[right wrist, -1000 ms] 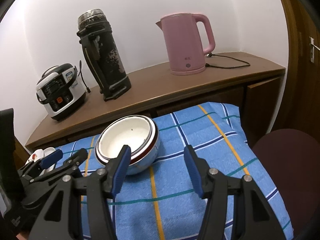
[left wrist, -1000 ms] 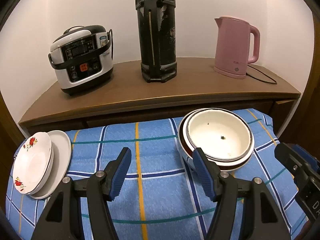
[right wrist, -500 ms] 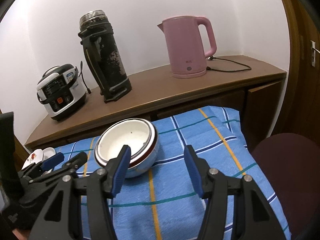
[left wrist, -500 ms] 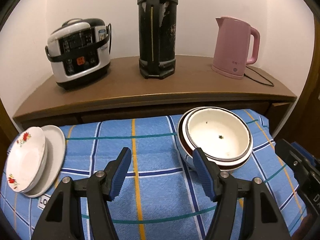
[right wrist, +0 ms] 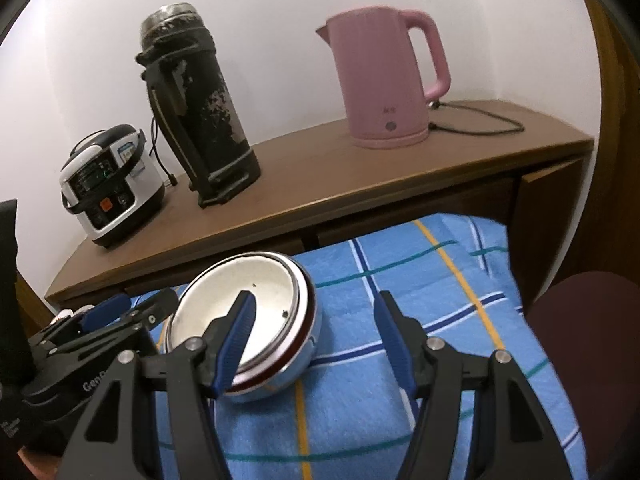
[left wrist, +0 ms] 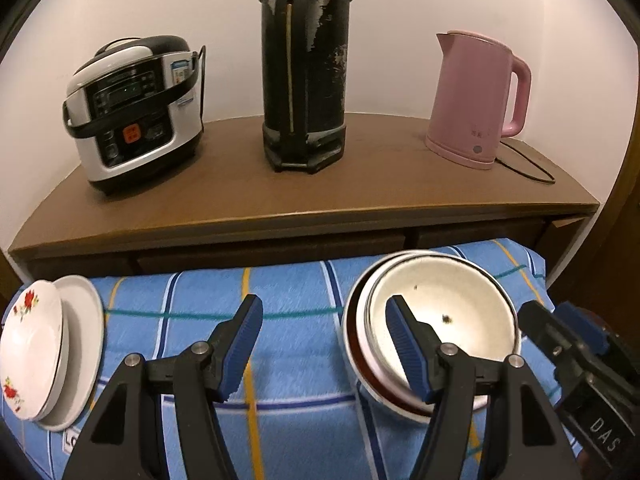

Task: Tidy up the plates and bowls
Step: 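Close both grippers on the rim of the stacked bowls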

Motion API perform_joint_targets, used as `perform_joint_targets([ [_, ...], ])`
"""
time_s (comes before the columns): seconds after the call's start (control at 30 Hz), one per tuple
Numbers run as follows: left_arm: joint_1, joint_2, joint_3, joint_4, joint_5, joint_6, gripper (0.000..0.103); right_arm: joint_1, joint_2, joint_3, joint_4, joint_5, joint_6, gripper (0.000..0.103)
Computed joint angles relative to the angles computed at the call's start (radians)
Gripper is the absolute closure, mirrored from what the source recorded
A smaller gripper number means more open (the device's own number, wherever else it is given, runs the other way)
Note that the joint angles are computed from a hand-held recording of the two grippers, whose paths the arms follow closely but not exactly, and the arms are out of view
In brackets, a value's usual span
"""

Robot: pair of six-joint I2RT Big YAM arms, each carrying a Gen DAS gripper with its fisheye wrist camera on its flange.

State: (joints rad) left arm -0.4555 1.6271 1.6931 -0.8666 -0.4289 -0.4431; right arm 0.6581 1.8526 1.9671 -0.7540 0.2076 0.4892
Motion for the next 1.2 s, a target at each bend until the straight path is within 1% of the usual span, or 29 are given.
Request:
perform_joint_targets([
  [0.07,0.005,0.018,0.018,-0.007,0.012,-0.003,0.037,-0.005,0.016,0.014,0.003,-0.017,0.009,0.040],
  [0.23,0.017,0.052,0.049,-0.029,0.059,-0.026,0.037,-0.007,0.043,0.038,-0.003,-0.028,0.016,0.041],
  [0.53,0.023,0.082,0.068,-0.059,0.062,-0.046,0.037,-0.008,0.071,0.062,-0.010,-0.039,0.036,0.041],
  [0.6,0.026,0.088,0.069,-0.061,0.072,-0.048,0.037,-0.009,0.085,0.080,-0.025,-0.046,0.044,0.045],
  [0.67,0.028,0.095,0.075,-0.066,0.075,-0.048,0.037,-0.011,0.097,0.095,-0.037,-0.057,0.047,0.053],
  [0.73,0.030,0.103,0.083,-0.072,0.078,-0.046,0.037,-0.013,0.106,0.107,-0.046,-0.064,0.053,0.055],
  [1.0,0.039,0.112,0.087,-0.076,0.113,-0.068,0.037,-0.014,0.113,0.112,-0.053,-0.055,0.069,0.055],
  [1.1,0.040,0.114,0.089,-0.076,0.115,-0.068,0.037,-0.014,0.120,0.121,-0.063,-0.063,0.069,0.060],
  [1.13,0.041,0.114,0.088,-0.073,0.118,-0.070,0.038,-0.014,0.121,0.123,-0.063,-0.064,0.069,0.061],
  [1.2,0.046,0.111,0.083,-0.060,0.152,-0.069,0.048,-0.013,0.123,0.127,-0.064,-0.059,0.065,0.061],
])
